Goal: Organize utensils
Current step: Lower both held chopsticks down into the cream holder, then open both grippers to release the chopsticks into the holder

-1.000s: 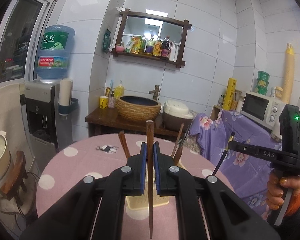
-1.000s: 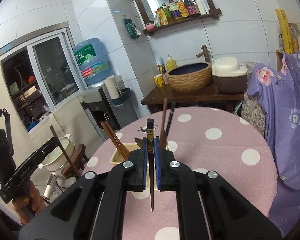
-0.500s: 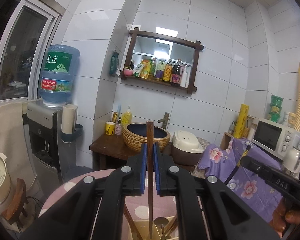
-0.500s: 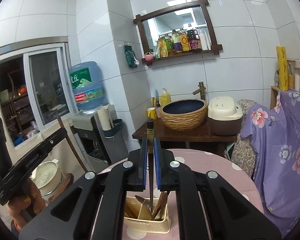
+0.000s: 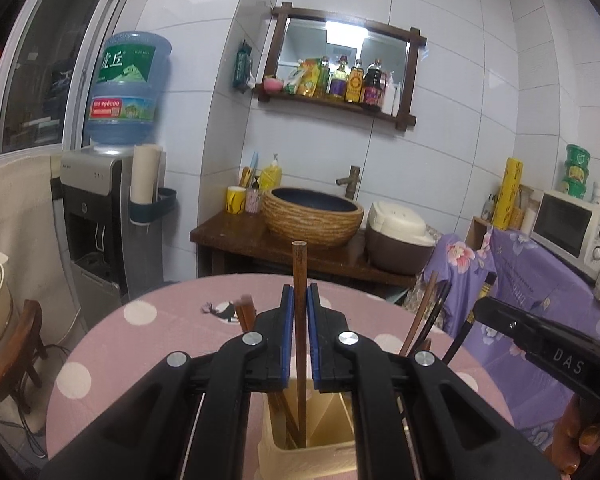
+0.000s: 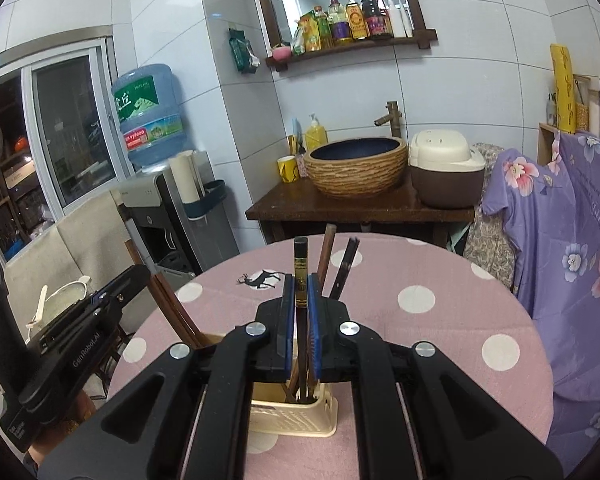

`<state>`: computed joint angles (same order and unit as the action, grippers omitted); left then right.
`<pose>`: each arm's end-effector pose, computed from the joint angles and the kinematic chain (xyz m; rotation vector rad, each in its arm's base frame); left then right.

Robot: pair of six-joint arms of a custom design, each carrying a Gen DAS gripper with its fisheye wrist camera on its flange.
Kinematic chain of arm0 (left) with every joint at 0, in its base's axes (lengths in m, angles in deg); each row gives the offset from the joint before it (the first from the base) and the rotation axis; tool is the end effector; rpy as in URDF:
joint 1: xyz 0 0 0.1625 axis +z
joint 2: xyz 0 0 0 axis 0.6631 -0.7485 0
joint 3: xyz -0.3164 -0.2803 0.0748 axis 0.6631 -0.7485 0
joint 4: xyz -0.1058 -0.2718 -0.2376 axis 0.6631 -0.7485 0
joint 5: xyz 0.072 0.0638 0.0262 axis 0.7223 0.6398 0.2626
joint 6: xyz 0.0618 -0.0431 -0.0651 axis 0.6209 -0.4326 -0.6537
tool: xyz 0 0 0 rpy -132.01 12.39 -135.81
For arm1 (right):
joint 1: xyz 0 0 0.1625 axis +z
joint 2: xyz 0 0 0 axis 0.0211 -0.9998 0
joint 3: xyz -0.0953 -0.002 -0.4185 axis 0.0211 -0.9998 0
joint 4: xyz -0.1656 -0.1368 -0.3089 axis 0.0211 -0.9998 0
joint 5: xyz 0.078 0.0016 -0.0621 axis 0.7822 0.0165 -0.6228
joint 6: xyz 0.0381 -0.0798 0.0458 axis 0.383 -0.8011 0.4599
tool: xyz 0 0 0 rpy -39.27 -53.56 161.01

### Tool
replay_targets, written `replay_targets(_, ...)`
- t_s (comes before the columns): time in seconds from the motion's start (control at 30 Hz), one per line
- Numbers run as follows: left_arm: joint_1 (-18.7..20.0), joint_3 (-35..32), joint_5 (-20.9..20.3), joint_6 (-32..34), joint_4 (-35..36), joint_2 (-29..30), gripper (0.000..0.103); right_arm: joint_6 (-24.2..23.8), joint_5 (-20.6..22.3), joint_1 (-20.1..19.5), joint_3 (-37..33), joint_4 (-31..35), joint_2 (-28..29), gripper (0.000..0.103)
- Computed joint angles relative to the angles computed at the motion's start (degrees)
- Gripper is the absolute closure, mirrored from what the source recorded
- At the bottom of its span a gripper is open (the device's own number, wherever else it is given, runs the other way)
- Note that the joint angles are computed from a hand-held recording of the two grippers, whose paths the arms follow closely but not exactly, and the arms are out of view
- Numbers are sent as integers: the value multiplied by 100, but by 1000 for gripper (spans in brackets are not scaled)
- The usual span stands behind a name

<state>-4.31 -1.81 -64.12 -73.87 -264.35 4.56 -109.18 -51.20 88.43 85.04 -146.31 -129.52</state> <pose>-0.4592 -0.6327 0.0304 0.2999 2.0022 -1.5707 0.1335 -0.7401 0.4107 0.9186 -2.4886 1.1661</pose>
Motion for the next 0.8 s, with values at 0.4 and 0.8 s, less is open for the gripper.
replay_targets(0.4,89,422,-63,-613,479,-122,95,-29,156,-152,244,-448,3,90)
replay_targets(0.8,-341,1283,184,471,-1501,-220,6,-255,657,-527,1653,-2085,-618,21)
